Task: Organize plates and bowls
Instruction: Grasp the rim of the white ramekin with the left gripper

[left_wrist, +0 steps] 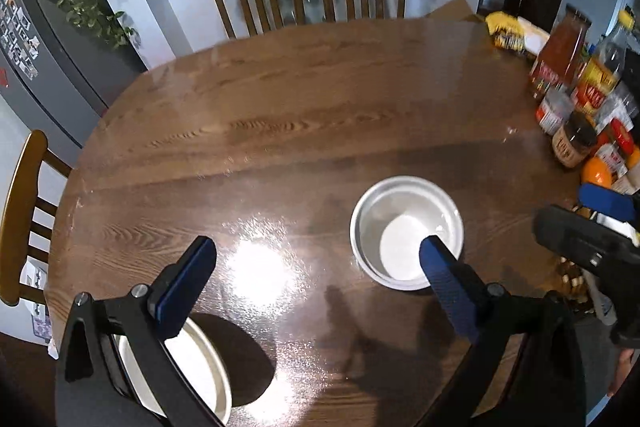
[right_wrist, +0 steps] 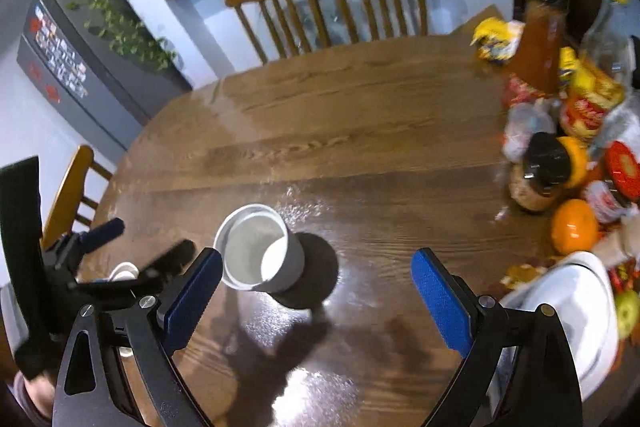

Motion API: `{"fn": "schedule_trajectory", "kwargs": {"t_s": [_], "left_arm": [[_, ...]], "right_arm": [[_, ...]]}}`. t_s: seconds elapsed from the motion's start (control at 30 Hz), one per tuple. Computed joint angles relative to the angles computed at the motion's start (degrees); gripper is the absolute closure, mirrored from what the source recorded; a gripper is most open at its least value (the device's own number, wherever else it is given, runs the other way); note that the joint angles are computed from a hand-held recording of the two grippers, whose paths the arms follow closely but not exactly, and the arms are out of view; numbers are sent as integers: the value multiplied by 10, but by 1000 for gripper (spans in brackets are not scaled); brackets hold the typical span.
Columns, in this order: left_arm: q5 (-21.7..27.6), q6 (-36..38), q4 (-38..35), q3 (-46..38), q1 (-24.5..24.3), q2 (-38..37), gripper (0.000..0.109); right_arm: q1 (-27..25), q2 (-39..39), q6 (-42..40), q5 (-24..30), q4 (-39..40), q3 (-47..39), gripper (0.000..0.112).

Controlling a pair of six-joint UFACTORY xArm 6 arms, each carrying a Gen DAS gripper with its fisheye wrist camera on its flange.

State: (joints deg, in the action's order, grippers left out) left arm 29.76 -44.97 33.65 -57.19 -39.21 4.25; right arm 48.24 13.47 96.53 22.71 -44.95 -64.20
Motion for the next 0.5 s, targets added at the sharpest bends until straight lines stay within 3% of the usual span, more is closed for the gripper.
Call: {"fn": "schedule_trajectory", "kwargs": {"t_s": [0.23, 0.4, 0.5], "left_arm": [[-10, 8, -17, -21, 12, 45, 13], [-15, 29, -40, -33, 12, 66, 23], [-16, 37, -48, -39, 12, 78, 39]], "right_arm": [[-18, 71, -108, -55, 111, -35, 21], [-28, 96, -159, -96, 178, -39, 26], [-26, 113, -213, -112, 237, -47, 35]]}}
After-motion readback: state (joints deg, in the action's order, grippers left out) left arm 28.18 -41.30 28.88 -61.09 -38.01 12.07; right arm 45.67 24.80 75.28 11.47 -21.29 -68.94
